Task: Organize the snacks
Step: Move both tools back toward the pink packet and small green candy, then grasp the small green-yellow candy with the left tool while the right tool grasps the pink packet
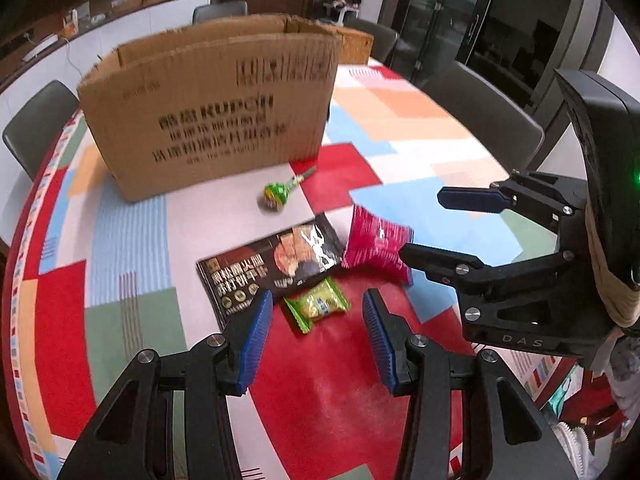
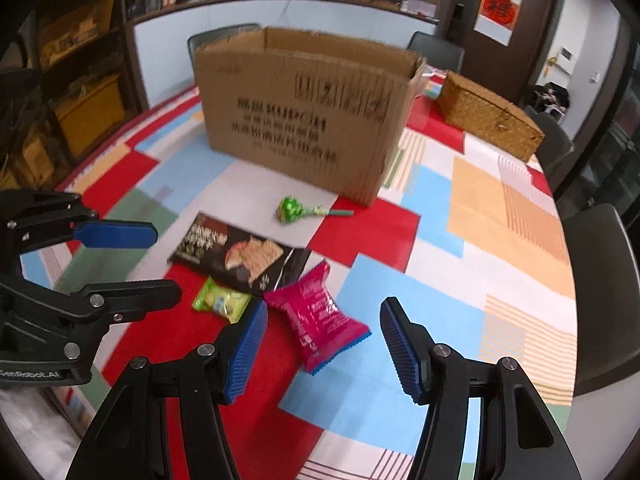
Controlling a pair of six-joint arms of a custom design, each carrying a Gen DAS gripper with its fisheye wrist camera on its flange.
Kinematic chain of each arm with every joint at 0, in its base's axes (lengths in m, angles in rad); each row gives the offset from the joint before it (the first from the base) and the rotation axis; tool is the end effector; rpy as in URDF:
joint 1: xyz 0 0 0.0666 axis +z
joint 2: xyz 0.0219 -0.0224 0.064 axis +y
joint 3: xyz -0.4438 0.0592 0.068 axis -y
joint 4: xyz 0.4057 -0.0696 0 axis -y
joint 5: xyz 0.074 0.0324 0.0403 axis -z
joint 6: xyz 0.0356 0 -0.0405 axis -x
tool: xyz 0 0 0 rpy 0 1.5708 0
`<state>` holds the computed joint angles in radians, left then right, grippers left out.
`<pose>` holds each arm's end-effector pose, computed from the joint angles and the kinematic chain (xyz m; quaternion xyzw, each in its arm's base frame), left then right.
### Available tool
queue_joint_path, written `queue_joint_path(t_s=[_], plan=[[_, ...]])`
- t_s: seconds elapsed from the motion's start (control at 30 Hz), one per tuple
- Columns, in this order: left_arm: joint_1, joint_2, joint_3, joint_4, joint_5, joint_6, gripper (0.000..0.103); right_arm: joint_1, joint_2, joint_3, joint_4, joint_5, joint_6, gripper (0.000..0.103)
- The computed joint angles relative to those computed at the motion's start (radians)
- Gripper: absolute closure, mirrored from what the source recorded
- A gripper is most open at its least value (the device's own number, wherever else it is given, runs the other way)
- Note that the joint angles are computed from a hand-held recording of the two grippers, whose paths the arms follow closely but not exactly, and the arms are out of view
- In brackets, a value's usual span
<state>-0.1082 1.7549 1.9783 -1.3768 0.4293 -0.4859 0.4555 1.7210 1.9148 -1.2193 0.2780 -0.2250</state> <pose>0.6033 -0.0808 0.5470 0.3220 0.9011 -0.1667 0.2380 0.5519 0.2590 0.5447 -0.0726 0.9517 -0.0368 0.2959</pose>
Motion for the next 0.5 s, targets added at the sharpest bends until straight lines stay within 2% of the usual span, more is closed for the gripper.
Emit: queue_joint_path(t_s=[0.27, 0.5], plan=[[-0.019, 0.046, 0.013, -0.077, -0.014, 0.029, 0.057, -0.022, 0.016, -0.022, -0.013, -0.043, 0.032, 0.043], [-0.042, 0.066, 0.009, -0.078, -0.049, 0.075, 0.057, -0.035, 0.038, -0.028, -0.009, -0.086, 0.096, 0.043]])
